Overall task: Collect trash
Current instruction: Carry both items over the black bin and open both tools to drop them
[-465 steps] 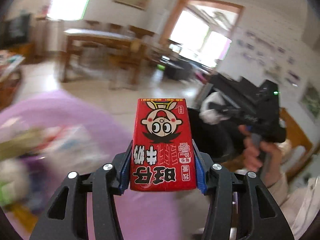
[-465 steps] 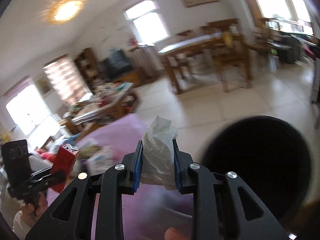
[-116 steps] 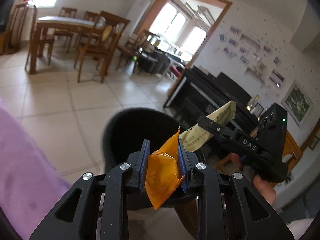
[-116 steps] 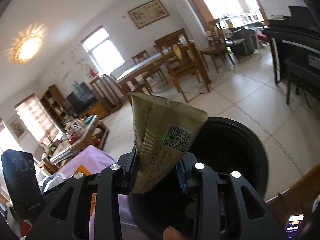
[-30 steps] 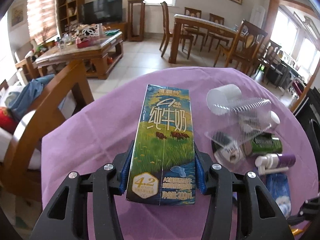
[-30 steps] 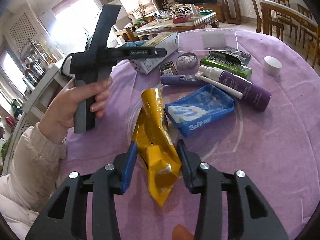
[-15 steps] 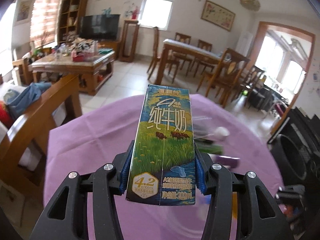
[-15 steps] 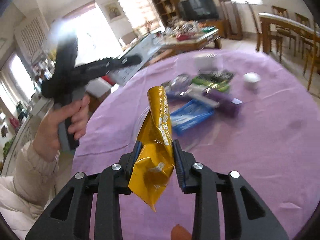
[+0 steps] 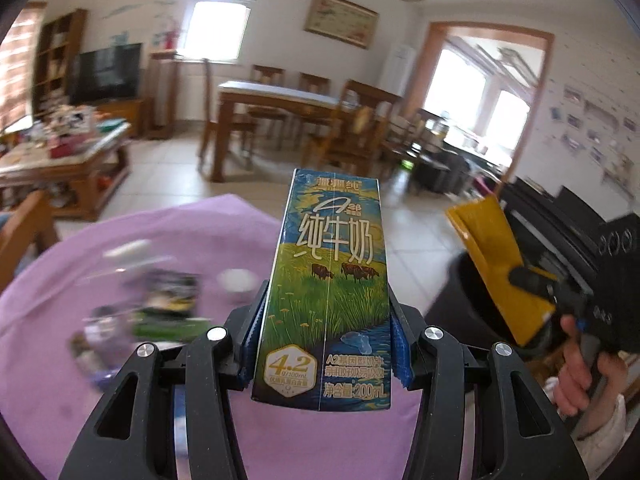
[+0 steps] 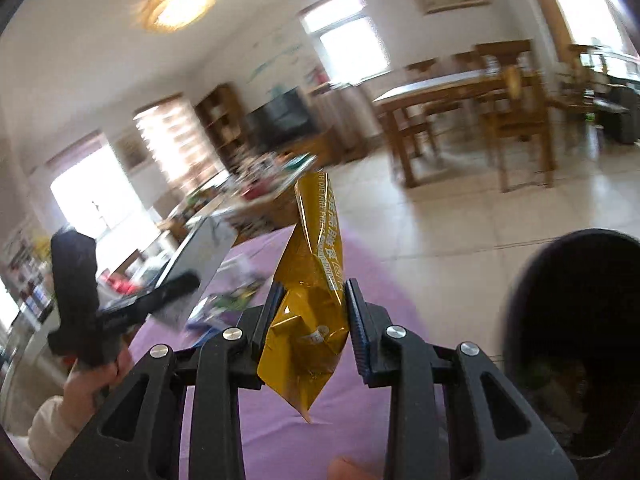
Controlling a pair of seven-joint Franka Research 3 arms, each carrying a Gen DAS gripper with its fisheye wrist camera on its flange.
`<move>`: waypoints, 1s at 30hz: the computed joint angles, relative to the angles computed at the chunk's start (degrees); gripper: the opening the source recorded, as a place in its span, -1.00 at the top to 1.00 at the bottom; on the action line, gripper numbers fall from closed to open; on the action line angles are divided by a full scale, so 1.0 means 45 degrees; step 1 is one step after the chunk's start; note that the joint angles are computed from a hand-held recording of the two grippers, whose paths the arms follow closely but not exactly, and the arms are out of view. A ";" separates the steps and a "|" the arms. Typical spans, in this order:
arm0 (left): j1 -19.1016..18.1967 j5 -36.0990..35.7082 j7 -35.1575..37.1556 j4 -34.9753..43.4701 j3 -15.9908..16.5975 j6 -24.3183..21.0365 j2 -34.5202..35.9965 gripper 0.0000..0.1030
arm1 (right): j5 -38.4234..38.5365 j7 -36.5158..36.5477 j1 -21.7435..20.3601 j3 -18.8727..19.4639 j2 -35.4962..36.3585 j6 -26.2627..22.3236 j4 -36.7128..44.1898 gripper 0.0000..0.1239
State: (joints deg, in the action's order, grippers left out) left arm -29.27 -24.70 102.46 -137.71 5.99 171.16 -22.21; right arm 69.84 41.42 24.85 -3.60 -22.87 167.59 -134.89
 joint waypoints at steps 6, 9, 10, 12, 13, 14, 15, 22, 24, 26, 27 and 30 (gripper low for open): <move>-0.1635 -0.2144 0.1527 0.1921 -0.0167 -0.0123 0.2155 0.02 | 0.0058 0.0308 -0.0735 -0.0580 -0.0090 0.0725 -0.0319 0.50; -0.2061 -0.3560 0.2443 0.3295 -0.0471 -0.0602 0.3498 0.02 | 0.0148 0.0422 -0.1016 -0.0878 -0.0040 0.1148 -0.0512 0.50; -0.2051 -0.3844 0.2642 0.3591 -0.0648 -0.0686 0.3822 0.02 | 0.0212 0.0418 -0.1076 -0.0994 -0.0003 0.1279 -0.0546 0.50; -0.1979 -0.3812 0.2541 0.4415 -0.1168 -0.0927 0.4699 0.02 | 0.0333 0.0389 -0.1245 -0.1229 -0.0240 0.1329 -0.0876 0.50; -0.1891 -0.3875 0.2573 0.4795 -0.1379 -0.1019 0.5088 0.02 | 0.0348 0.0423 -0.1321 -0.1325 -0.0211 0.1374 -0.0915 0.50; -0.1830 -0.4077 0.2699 0.5160 -0.1633 -0.1098 0.5487 0.02 | 0.0356 0.0482 -0.1422 -0.1407 -0.0132 0.1457 -0.0934 0.50; -0.1786 -0.4169 0.2711 0.5618 -0.1913 -0.1213 0.5944 0.02 | 0.0455 0.0454 -0.1443 -0.1489 -0.0061 0.1548 -0.0945 0.50; -0.1504 -0.2760 0.1696 0.7848 -0.3077 -0.1363 0.8339 0.02 | 0.0823 0.0408 -0.1980 -0.1836 -0.0221 0.1559 -0.1492 0.50; -0.1610 -0.1895 0.0951 0.8623 -0.3132 -0.1489 0.9067 0.02 | 0.0818 0.0486 -0.2133 -0.1867 -0.0336 0.1531 -0.1680 0.50; -0.1498 -0.1438 0.0584 0.8981 -0.3338 -0.1558 0.9455 0.02 | 0.1116 0.0240 -0.2122 -0.2059 -0.0321 0.1501 -0.1721 0.50; -0.1399 -0.1247 0.0442 0.9121 -0.3453 -0.1610 0.9572 0.02 | 0.1196 0.0251 -0.2177 -0.2018 -0.0310 0.1519 -0.1743 0.49; -0.1127 -0.0659 0.0105 0.9546 -0.3850 -0.1752 1.0027 0.00 | 0.1509 0.0021 -0.2322 -0.2045 -0.0299 0.1367 -0.1773 0.45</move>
State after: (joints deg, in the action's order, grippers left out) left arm -34.34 -27.67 102.94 -94.75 -11.34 163.28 22.91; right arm 76.63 41.52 14.40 -12.80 -24.22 173.74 -142.87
